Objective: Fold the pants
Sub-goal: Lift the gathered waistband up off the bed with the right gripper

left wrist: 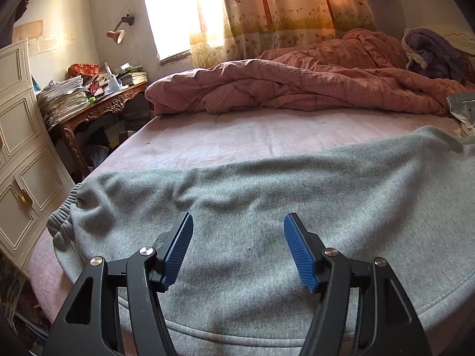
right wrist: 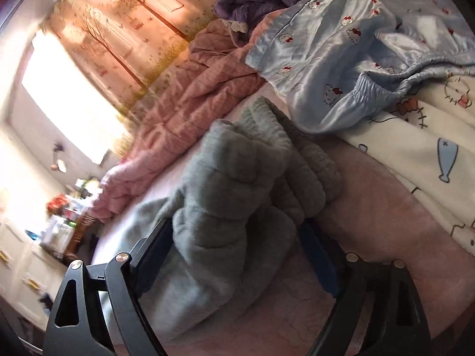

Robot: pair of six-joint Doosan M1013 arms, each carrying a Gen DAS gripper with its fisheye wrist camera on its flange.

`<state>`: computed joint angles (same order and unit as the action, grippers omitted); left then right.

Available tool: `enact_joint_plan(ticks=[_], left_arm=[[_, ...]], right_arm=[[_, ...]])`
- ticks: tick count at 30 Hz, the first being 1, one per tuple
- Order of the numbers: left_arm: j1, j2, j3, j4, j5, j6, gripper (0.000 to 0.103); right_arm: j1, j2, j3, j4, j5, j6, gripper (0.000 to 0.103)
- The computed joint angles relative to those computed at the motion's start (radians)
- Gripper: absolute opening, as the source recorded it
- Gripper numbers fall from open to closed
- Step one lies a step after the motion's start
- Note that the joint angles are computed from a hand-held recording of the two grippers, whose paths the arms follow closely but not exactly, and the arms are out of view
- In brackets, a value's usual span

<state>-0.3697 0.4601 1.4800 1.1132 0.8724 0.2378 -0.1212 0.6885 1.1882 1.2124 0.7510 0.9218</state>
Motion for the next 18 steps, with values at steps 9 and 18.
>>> enact_joint_plan(ticks=[9,18], left_arm=[[-0.005,0.007,-0.009,-0.008,0.006,0.028,0.063],[0.004,-0.007,0.007,-0.004,-0.011,-0.017,0.065]], right_arm=[[0.015,0.044,-0.077,-0.066,-0.01,0.195,0.097],[0.057,0.044,-0.098,-0.261,-0.129,0.233,0.048]])
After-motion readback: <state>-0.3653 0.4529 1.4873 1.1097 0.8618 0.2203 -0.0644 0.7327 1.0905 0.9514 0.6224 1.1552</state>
